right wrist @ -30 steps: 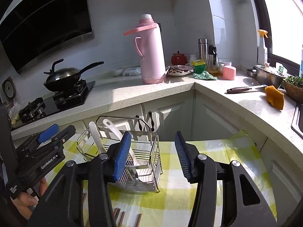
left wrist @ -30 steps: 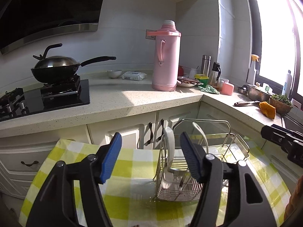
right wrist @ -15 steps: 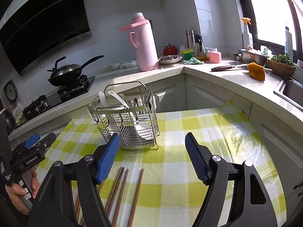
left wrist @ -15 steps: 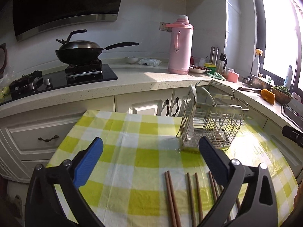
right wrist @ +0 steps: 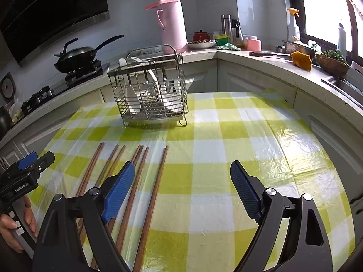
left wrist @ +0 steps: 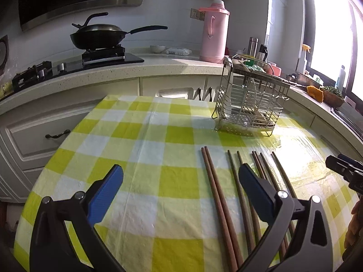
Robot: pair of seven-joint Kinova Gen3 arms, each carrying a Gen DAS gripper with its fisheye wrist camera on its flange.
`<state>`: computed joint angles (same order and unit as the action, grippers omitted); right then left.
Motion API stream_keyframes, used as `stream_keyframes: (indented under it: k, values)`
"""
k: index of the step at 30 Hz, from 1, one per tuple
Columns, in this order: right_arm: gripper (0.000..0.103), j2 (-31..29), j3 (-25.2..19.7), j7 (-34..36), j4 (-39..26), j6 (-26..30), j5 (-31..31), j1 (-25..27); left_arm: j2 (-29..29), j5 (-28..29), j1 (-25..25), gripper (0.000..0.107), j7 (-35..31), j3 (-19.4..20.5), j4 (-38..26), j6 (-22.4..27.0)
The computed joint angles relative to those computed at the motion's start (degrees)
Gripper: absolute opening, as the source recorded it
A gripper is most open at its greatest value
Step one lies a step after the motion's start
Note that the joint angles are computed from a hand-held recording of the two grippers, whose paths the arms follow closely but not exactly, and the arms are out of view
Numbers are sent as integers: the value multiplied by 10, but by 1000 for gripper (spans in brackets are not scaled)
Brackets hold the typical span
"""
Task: Organize utensils
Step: 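Move both tools back over the row of wooden chopsticks, then grasp one wooden chopstick with the right tool while the left tool grasps another chopstick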
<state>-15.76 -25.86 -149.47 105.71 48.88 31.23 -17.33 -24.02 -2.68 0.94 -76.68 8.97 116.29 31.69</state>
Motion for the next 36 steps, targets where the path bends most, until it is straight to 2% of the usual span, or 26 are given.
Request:
stream_keyframes:
  k: [3,9,11,13,21,26,28,30,36]
  values:
    - [82,13,-4,-9,5,4,0,-4,8,5,7,98,-5,-8,-1,14]
    - [80,57,10,-6,-10,31,-4,-40,34,-38,-14,98,18,30,-22,50]
    - [76,71,16,-10,-16,41,3,-54,41,-42,-8,98,20,28,-27,57]
    - [68,85,26,-13,-23,48,6,-68,47,-44,-1,98,20,23,-31,61]
    - [50,144,78,16,-69,79,8,-120,69,-43,15,98,13,4,-44,66]
    - [38,163,102,38,-89,86,8,-142,92,-40,21,93,8,-3,-59,80]
    - [22,162,107,50,-89,78,4,-146,100,-43,24,90,8,-2,-63,83]
    - [12,163,110,53,-89,74,3,-149,108,-45,28,88,7,-1,-68,87]
    - [9,150,114,61,-76,61,-8,-146,143,-57,41,77,19,3,-94,114]
